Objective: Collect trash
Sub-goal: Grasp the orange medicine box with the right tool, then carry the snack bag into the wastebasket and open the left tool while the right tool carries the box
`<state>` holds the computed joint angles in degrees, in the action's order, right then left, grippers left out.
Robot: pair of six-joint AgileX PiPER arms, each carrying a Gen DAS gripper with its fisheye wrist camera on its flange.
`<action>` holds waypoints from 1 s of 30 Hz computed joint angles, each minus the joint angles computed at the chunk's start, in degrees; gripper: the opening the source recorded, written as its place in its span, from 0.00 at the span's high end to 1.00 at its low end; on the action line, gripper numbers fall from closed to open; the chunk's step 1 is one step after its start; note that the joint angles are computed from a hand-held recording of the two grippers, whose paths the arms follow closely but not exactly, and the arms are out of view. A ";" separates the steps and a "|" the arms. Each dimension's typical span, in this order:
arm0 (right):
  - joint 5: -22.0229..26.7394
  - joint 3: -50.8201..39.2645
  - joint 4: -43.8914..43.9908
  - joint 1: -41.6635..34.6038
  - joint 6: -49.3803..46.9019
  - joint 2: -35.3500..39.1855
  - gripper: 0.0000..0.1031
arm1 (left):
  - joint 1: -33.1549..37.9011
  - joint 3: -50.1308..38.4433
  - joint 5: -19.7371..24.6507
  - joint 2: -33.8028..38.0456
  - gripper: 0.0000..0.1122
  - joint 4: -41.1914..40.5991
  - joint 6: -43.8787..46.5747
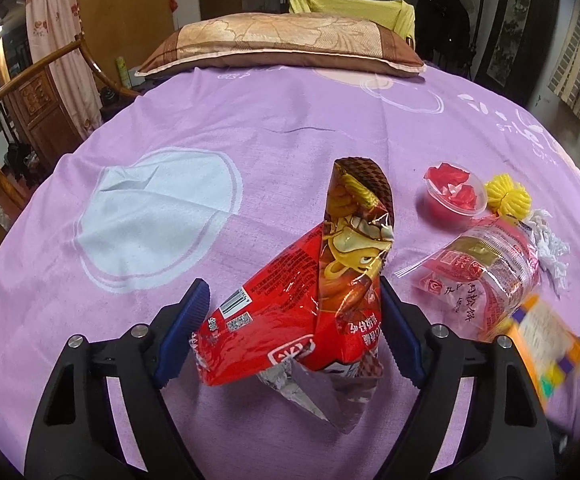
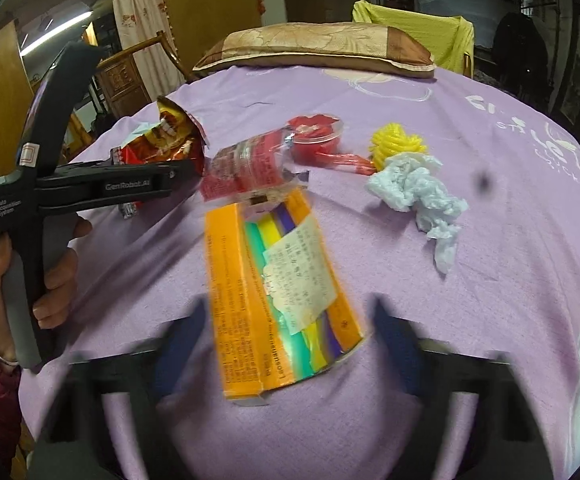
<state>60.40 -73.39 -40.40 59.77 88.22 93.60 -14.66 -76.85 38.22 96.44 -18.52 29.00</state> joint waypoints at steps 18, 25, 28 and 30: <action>7.92 5.55 -11.19 7.08 16.29 -9.38 0.48 | 3.01 3.74 -2.99 -4.38 0.46 -10.67 9.76; 5.90 5.30 -10.06 6.01 14.38 -8.58 0.48 | 5.38 6.01 -0.90 -7.22 0.46 -14.50 14.02; 5.20 5.36 -10.01 5.90 14.12 -8.73 0.48 | 6.86 7.05 -0.37 -9.59 0.46 -14.49 15.25; 5.27 5.37 -10.46 6.36 14.48 -8.91 0.48 | 9.09 7.69 1.40 -11.94 0.46 -15.97 17.33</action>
<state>65.68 -68.02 -50.86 66.13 102.71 84.69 -5.57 -69.16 39.62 84.50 -34.50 46.33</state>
